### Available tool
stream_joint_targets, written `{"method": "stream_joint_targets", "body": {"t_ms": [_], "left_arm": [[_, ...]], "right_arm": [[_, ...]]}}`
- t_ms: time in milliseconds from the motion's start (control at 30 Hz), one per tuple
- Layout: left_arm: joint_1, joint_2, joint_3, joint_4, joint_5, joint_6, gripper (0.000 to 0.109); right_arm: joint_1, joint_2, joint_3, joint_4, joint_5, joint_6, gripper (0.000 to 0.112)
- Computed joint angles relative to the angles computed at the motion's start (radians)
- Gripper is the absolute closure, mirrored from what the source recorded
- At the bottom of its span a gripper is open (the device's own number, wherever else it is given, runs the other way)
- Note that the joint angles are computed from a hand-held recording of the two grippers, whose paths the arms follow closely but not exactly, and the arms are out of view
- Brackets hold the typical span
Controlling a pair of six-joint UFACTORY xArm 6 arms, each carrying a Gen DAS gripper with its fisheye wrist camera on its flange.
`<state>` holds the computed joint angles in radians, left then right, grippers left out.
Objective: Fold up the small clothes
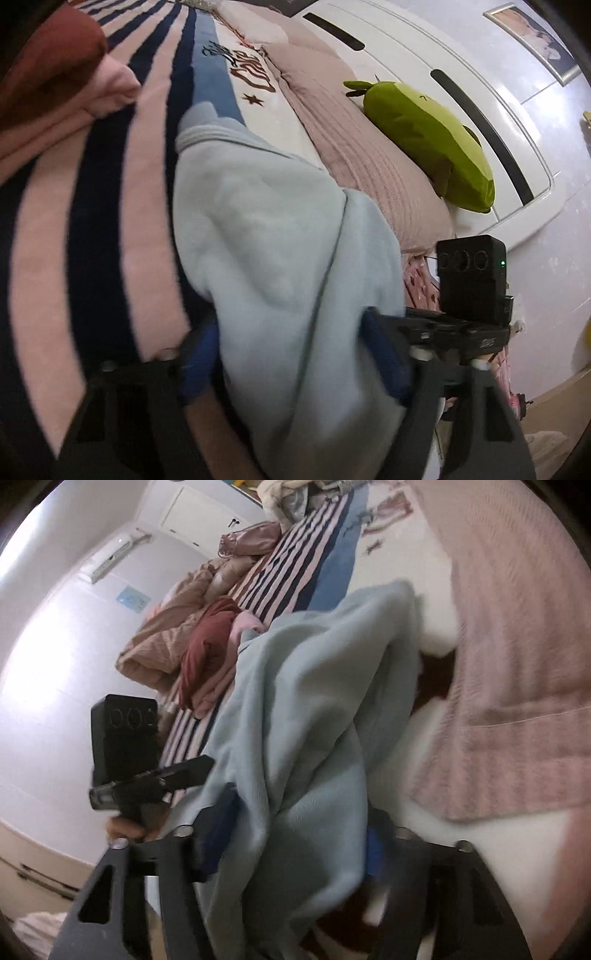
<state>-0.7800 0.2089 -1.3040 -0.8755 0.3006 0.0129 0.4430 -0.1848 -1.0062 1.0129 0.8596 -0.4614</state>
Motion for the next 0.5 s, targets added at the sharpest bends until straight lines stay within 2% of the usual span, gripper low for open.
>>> {"method": "stream_joint_targets", "body": {"t_ms": [67,100,167,267,500], "left_arm": [[0.006,0.009,-0.004,0.003,0.008,-0.022,0.072],[0.006,0.006,0.003,-0.011,0.002,-0.013,0.077],[0.006,-0.010,0.019,-0.111,-0.008,0.062,0.088],[0.000,-0.039,0.034,-0.119,-0.034,0.087,0.093],[-0.019,-0.190,0.134,0.129,-0.133,-0.059,0.096]], "right_arm": [[0.002,0.014,-0.005,0.022,-0.002,-0.022,0.072],[0.004,0.023,-0.014,0.035,0.000,-0.023,0.078],[0.003,0.027,-0.011,0.076,-0.002,-0.049,0.085],[0.021,0.002,0.004,0.095,-0.033,-0.084,0.087],[0.092,-0.079,-0.005,0.095,-0.111,-0.108,0.089]]}}
